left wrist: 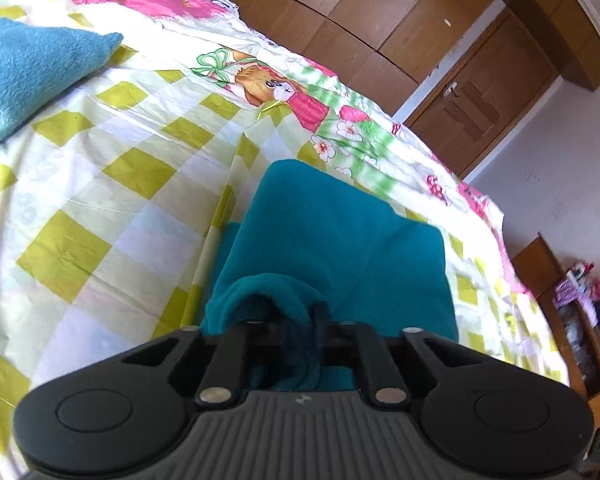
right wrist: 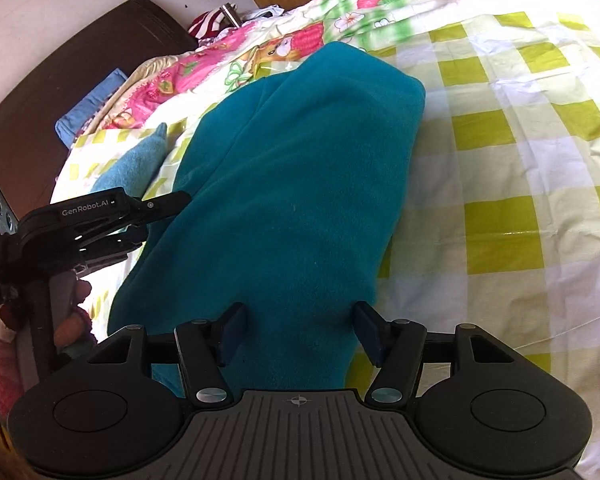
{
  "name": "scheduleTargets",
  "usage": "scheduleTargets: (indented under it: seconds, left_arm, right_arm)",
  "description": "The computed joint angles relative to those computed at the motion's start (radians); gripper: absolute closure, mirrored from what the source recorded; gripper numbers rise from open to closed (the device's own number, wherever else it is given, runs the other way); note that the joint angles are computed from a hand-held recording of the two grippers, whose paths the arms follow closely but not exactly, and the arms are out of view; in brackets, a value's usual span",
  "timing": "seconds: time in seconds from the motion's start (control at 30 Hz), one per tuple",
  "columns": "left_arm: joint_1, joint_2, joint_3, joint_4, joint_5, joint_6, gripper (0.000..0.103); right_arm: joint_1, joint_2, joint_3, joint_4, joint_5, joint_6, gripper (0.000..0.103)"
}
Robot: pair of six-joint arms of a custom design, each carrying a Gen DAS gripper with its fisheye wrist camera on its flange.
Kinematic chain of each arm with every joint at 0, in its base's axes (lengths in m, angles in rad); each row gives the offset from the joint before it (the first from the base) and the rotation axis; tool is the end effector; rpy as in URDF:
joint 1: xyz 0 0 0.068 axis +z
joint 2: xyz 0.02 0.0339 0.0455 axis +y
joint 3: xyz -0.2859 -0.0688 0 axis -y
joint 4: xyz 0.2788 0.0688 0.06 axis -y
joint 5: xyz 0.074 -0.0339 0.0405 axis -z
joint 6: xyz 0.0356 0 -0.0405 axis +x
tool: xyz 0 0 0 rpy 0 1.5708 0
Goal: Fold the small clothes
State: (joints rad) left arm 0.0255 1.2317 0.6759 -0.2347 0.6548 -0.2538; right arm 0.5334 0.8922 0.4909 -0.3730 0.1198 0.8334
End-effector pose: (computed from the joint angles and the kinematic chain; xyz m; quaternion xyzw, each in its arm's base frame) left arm 0.2658 -0.0149 0.2143 -0.0008 0.8842 -0.3365 0.3239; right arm 0.1733 0.0974 0.2059 0.1605 0.9063 0.2016 0.3350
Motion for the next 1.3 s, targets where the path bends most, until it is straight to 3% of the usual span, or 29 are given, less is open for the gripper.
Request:
scheduleTargets:
  seconds: [0.1, 0.17, 0.27, 0.37, 0.43, 0.6, 0.73, 0.8, 0.9, 1.0, 1.1, 1.13, 1.2, 1.23, 1.3]
  left_arm:
    - [0.096, -0.058, -0.044, 0.026, 0.061, -0.053, 0.078]
    - [0.151, -0.102, -0.099, 0.034, 0.059, -0.057, 0.078]
    - [0.16, 0.008, -0.123, 0.023, 0.039, -0.03, 0.072]
    - [0.188, 0.002, -0.111, 0.014, 0.08, -0.017, 0.069]
    - [0.191, -0.021, -0.085, -0.039, 0.088, 0.039, 0.069]
    - [0.299, -0.09, -0.033, -0.273, 0.158, 0.262, 0.069]
    - [0.351, -0.216, -0.02, -0.368, 0.127, 0.346, 0.07]
    - [0.297, -0.309, -0.029, -0.332, 0.115, 0.334, 0.07]
    - [0.114, -0.36, -0.054, -0.161, 0.081, 0.228, 0.068]
    - [-0.043, -0.225, -0.061, 0.066, 0.002, 0.122, 0.068]
    - [-0.089, -0.005, -0.026, 0.169, -0.104, 0.089, 0.068]
    - [-0.085, 0.05, -0.019, 0.17, -0.157, 0.084, 0.069]
    - [-0.035, 0.106, -0.042, 0.193, -0.169, 0.088, 0.08]
    - [0.009, 0.109, -0.074, 0.223, -0.155, 0.087, 0.08]
    - [0.055, 0.102, -0.086, 0.184, -0.221, 0.116, 0.077]
  right_arm:
    - [-0.025, -0.026, 0.005, -0.042, -0.022, 0.026, 0.076]
    - [0.004, -0.073, 0.002, -0.069, 0.0, 0.026, 0.084]
    - [0.054, -0.014, 0.004, -0.071, 0.049, 0.042, 0.085]
    - [0.052, 0.079, 0.012, -0.043, 0.046, 0.023, 0.077]
    - [0.04, 0.033, 0.016, -0.066, 0.028, 0.025, 0.073]
    - [-0.062, -0.165, 0.009, -0.143, 0.039, -0.012, 0.046]
    - [-0.301, -0.111, 0.001, 0.009, -0.104, -0.122, 0.034]
    - [-0.408, 0.006, -0.004, 0.172, -0.189, -0.148, 0.029]
    - [-0.5, 0.204, 0.023, 0.362, -0.256, -0.13, 0.027]
    - [-0.563, 0.363, 0.044, 0.51, -0.359, -0.062, 0.024]
    - [-0.583, 0.493, 0.064, 0.627, -0.416, -0.001, 0.023]
    - [-0.586, 0.528, 0.062, 0.685, -0.431, 0.027, 0.025]
    - [-0.589, 0.582, 0.068, 0.779, -0.451, 0.07, 0.065]
    - [-0.577, 0.596, 0.108, 0.721, -0.422, 0.039, 0.073]
    - [-0.551, 0.641, 0.191, 0.607, -0.358, -0.014, 0.075]
